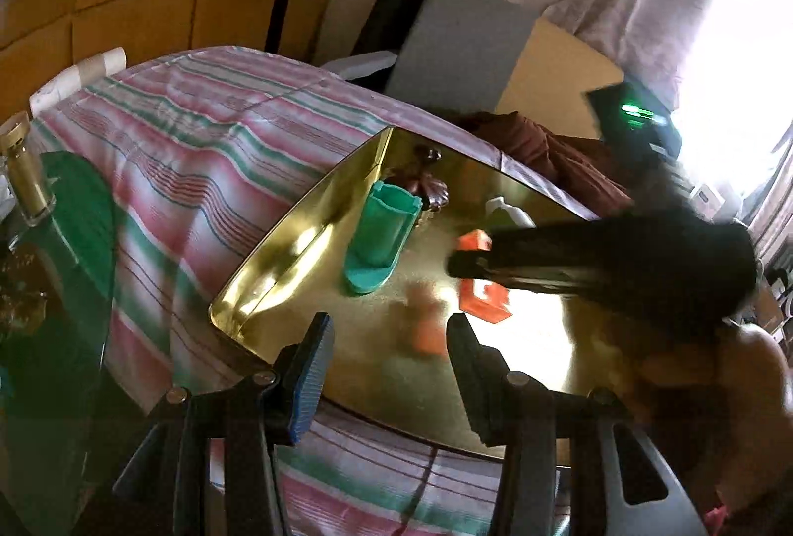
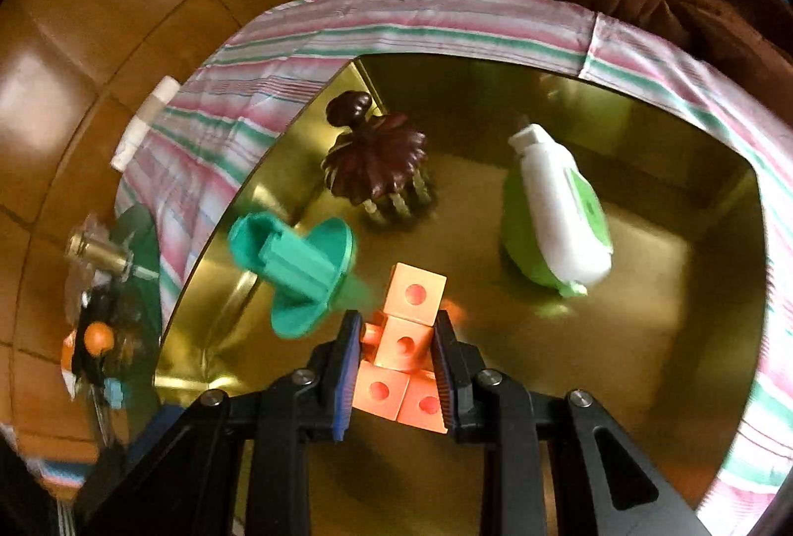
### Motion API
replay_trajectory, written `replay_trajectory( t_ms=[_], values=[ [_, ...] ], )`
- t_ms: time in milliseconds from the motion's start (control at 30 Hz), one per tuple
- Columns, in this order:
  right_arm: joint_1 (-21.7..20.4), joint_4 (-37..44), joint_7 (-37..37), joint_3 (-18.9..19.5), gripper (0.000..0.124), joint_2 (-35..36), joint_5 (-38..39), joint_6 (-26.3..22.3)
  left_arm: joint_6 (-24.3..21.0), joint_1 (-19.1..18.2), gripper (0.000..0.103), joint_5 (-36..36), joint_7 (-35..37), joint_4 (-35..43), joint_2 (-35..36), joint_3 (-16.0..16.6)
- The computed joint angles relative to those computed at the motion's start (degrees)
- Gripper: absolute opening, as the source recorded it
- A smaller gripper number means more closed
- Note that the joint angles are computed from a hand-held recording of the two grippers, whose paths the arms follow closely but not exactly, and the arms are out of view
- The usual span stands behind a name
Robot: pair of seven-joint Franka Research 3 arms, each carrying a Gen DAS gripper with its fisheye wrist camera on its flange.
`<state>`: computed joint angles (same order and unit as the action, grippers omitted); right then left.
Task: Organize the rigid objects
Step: 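Lower the orange cubes into the gold tray and open the right tool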
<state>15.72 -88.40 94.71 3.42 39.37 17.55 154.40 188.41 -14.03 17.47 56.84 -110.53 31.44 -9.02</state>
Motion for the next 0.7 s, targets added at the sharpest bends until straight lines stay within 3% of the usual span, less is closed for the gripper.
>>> replay_trajectory(
  t_ms=[167,233,333,567,700],
  values=[
    [0.2,3.8,5.0,-0.6,0.030,3.2,1.3,0.3,-0.3,0.5,0.047,0.4,0.3,-0.3,-0.2,-0.7],
    [-1.3,2.8,4.7,1.1,0.032,2.8,3.3,2.0,-0.2,0.8,0.047,0.4,0.3,-0.6,-0.4,-1.1],
    [-2.0,-0.7,3.7,1.7,0.042,0.5,4.8,5.2,0.4,1.0,0.047,0.4,0.2,-0.8,-0.4,-1.2],
    [-1.2,-11.3,-0.7,1.5,0.045,-6.9,4.1,11.0,0.5,0.9,0.047,0.9,0.7,-0.5,0.1,-1.5],
    [0.0,-14.9,-1.6,0.4,0.055,-9.8,2.2,11.7,0.4,2.0,0.047,1.9,2.0,-0.2,0.8,-3.0]
  ],
)
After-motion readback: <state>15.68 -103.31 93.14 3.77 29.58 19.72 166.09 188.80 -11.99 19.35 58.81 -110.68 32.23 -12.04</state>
